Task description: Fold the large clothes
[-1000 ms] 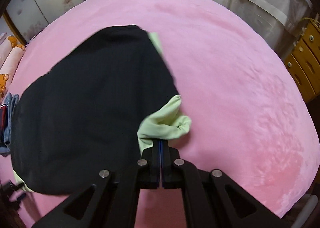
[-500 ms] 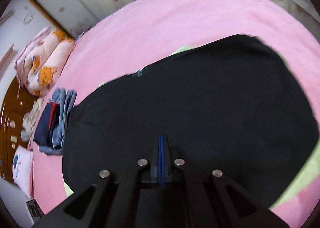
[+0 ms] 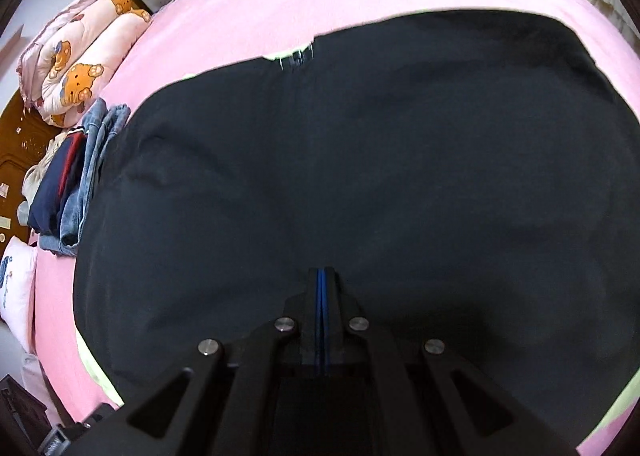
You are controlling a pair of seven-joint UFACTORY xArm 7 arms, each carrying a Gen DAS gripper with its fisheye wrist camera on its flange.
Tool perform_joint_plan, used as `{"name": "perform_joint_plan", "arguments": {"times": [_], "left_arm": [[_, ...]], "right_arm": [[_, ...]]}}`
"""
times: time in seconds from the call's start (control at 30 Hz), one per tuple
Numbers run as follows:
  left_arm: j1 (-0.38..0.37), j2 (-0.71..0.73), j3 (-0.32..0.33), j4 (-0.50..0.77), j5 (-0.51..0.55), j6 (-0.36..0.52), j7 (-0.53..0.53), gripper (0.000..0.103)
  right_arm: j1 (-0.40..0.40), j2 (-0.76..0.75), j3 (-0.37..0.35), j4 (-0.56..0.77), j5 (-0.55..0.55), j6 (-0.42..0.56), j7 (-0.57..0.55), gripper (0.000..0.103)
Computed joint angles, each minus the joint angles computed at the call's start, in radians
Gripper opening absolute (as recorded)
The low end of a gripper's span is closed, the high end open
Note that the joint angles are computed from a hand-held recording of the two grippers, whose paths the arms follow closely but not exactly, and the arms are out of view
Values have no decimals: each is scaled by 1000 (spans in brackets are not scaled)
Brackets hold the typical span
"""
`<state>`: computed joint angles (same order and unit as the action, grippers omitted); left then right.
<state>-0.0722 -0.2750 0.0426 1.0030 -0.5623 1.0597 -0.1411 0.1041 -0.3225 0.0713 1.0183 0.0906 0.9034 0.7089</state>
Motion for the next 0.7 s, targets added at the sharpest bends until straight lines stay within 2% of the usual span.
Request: {"name": "perform_joint_plan", "arguments": {"times": [0.03,0.17,0.23,0.4,0.47,0.57,0.7], "left_arm": [[-8,-18,-6,-36,-28,-36,5,68],[-11,-27,43,-109,-170,-114,69,69],[-16,6,55,-96,-253,-141,96,69],[-10,71,77,-110,-523,-154,247,69],[4,96,78,-110,-614,-123,294,69],[33,153,60,-61,-638,-61,322,69],[62,214,24,16,-596,-13,330,68]], "right_arm": [[4,3,-8,0,15,-1,-15,0],[9,5,-25,10,40,12,-89,0],[6,2,-28,6,55,8,-95,0],[-3,5,-14,7,45,-3,-80,0],[-6,9,-3,11,24,-7,-58,0],[-10,1,5,11,5,7,-23,0],[-19,-12,15,-2,-2,-2,77,0]]}}
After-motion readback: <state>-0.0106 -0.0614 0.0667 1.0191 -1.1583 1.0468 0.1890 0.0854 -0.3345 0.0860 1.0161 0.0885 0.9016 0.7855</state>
